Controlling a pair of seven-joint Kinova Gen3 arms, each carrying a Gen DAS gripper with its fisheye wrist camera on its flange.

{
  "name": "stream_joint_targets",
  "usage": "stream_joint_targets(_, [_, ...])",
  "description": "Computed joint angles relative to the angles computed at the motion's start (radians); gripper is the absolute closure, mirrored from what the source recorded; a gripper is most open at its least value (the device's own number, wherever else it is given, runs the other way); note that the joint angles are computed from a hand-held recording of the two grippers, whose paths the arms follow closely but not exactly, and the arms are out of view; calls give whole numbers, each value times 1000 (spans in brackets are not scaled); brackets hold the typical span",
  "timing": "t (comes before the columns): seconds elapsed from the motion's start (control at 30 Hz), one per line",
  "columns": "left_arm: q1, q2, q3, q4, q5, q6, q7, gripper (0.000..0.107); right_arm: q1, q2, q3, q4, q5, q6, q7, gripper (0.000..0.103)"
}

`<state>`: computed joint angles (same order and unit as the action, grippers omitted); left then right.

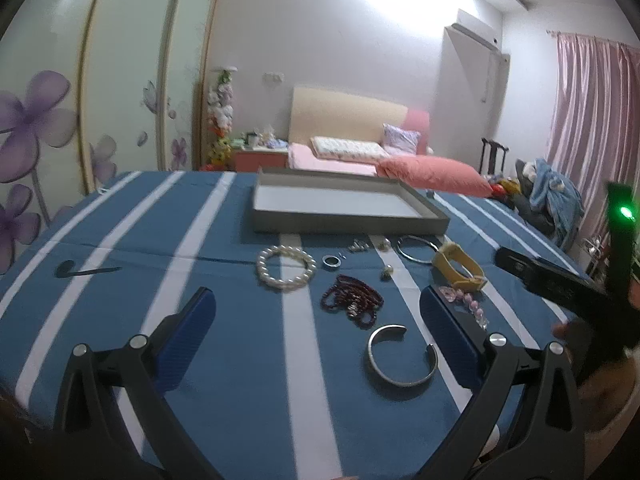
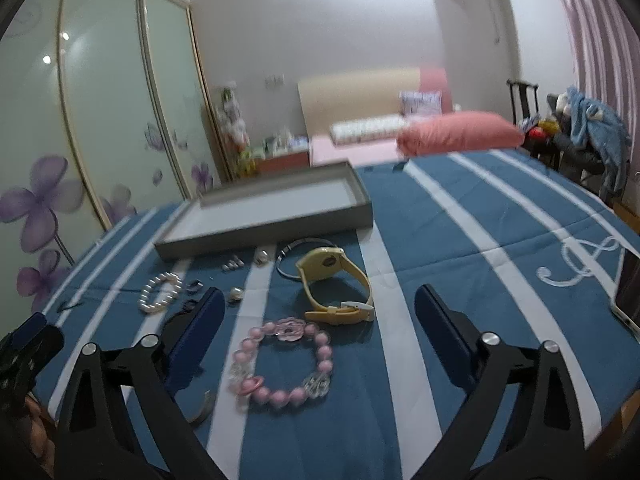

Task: Organize jewelry
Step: 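Grasp the yellow watch with the right gripper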

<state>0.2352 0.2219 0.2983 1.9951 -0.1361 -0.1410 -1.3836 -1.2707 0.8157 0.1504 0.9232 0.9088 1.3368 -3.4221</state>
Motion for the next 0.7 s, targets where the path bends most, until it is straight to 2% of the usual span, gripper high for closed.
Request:
stream_joint_targets(0.1, [9, 37, 7, -57, -1, 66, -14, 8, 78, 1, -40, -42, -80, -14, 88, 11])
stream_joint_targets(0.3, [-71, 106, 119, -145, 27, 167, -89, 8, 166, 14, -60, -98, -214, -33, 219, 13])
stream_joint_targets(0.37, [-89, 127, 147, -171, 44, 199, -124, 8, 181, 20, -58, -112, -246, -36, 254, 18])
stream_joint_targets(0.6, [-65, 165, 139, -230, 110, 281, -224, 8, 221, 34, -57, -138, -339, -44, 316, 37])
stream_joint_targets(0.7, [-48, 177, 129, -251, 139, 321, -264, 9, 207, 53, -37, -171, -340, -9, 328, 53])
